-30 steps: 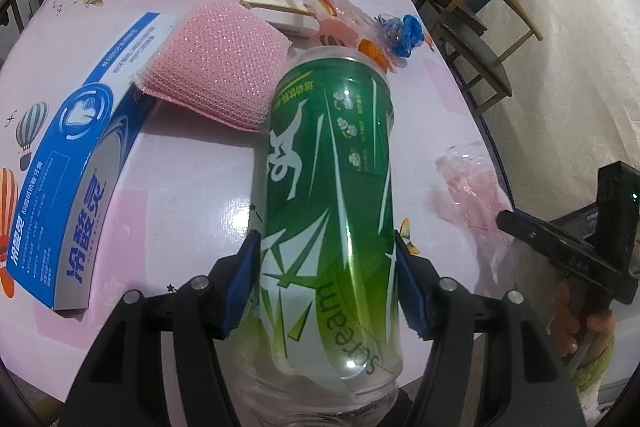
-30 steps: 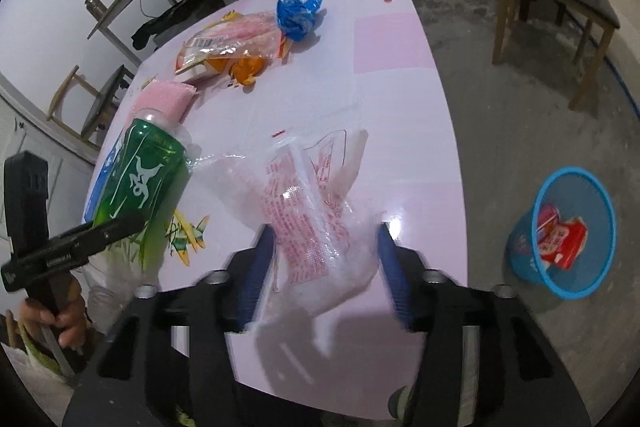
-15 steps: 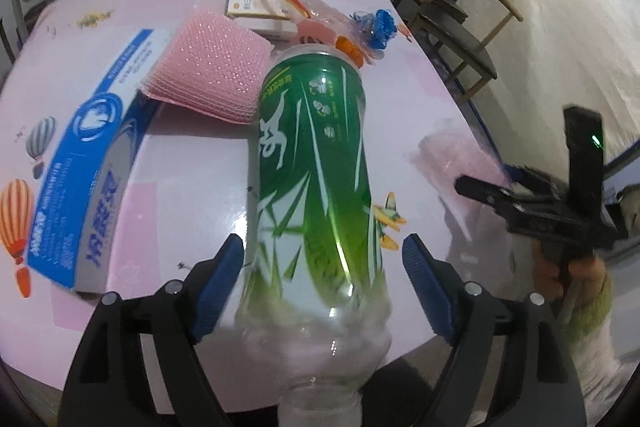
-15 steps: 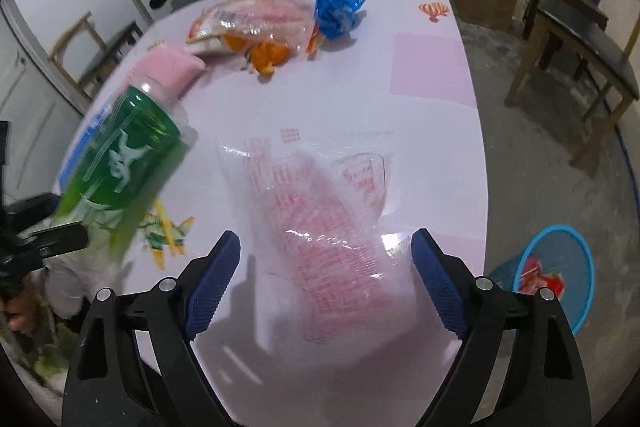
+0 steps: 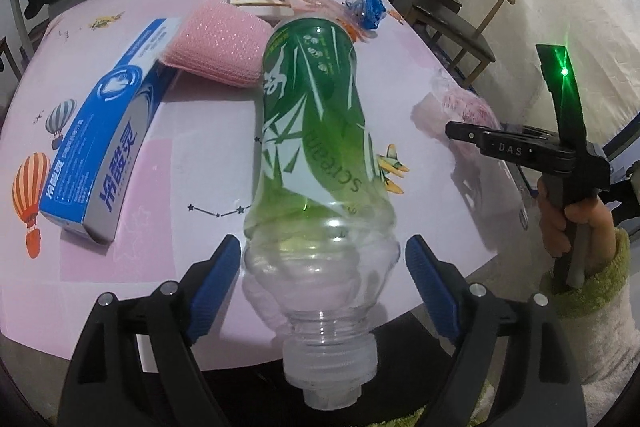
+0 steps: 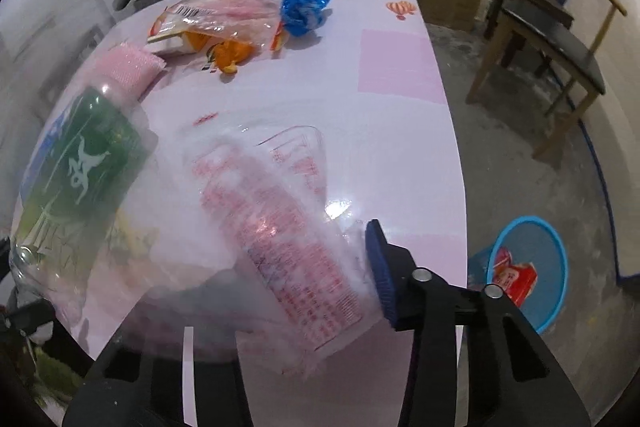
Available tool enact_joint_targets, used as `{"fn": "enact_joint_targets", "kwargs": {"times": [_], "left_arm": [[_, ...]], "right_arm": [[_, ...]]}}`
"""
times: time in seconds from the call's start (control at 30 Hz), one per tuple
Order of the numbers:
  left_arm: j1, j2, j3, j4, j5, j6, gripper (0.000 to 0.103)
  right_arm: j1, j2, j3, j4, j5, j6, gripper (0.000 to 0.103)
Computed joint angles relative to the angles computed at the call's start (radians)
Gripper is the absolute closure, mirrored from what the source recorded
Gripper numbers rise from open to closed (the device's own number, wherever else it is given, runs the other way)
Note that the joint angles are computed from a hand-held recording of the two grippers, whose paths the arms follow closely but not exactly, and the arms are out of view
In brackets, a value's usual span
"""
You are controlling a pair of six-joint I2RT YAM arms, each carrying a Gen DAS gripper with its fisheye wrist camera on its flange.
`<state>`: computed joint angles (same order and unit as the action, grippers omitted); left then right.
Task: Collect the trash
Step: 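Lift the clear plastic bag with the right tool while the left tool holds the bottle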
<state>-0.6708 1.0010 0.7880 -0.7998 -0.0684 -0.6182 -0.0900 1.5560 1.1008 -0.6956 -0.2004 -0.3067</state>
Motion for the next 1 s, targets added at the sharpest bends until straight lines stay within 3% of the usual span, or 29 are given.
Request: {"fn": "enact_joint_targets", "kwargs": {"times": [0.27,0.6,1.0], "left_arm": [[-0.043,0.072,0.028,-0.003,-0.069,-0.008,0.021],[-0.025,0.114,0.031,0.028,-0.065,-0.027,0.034],[-0.023,0.099,0.024,0.032,-0.063,-0.042,0.035]], "right_arm": [[-0.017,-0.017,-0.012,-0.007,-0.028,0.061,0.067],[-0.02,-0.014,-0.005,-0.009,-0.035,0.069,0.067],[-0.033,-0.019,-0.013,-0.007,-0.063,0.077,0.067]]}}
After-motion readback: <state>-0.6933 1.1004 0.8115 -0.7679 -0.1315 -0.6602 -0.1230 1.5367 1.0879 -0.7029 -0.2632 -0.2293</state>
